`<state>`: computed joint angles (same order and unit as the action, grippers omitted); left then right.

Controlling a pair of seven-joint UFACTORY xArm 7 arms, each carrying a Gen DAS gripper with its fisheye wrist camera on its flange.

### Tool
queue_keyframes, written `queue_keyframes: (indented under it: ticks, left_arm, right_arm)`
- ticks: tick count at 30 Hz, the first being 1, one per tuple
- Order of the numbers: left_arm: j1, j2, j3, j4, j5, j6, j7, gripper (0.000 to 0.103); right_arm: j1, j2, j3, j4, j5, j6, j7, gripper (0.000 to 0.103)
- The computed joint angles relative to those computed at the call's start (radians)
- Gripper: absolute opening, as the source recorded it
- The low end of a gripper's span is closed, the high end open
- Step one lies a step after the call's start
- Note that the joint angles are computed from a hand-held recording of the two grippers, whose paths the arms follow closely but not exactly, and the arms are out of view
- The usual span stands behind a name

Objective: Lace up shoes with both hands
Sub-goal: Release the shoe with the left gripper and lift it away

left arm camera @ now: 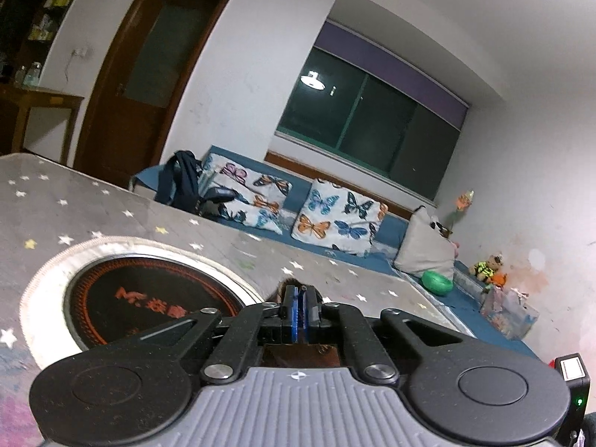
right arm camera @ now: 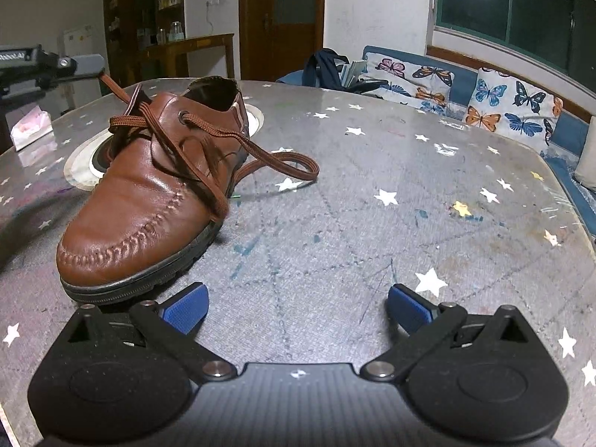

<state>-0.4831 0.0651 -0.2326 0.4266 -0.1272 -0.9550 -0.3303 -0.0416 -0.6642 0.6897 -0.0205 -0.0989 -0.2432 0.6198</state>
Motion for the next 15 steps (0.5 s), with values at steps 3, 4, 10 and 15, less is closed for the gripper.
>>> queue_keyframes:
  ticks: [3, 4, 10, 15]
  left_arm:
    - [-0.004, -0.030, -0.003, -0.015, -0.033, 0.005, 0.019, 0.002]
    - [-0.006, -0.039, -0.005, -0.019, -0.045, 0.005, 0.029, 0.002]
    - [-0.009, -0.085, -0.014, -0.038, -0.101, 0.012, 0.078, 0.002]
    - [-0.001, -0.114, -0.014, -0.040, -0.119, 0.007, 0.103, 0.002]
  right_arm:
    - [0.021, 0.006, -0.038, 0.011, -0.012, 0.027, -0.016, 0.103]
    - [0.026, 0.006, -0.045, 0.014, -0.015, 0.035, -0.019, 0.103]
    - [0.101, -0.008, -0.143, 0.039, -0.072, 0.123, -0.092, 0.103]
    - [0.145, -0.008, -0.190, 0.056, -0.114, 0.164, -0.136, 0.103]
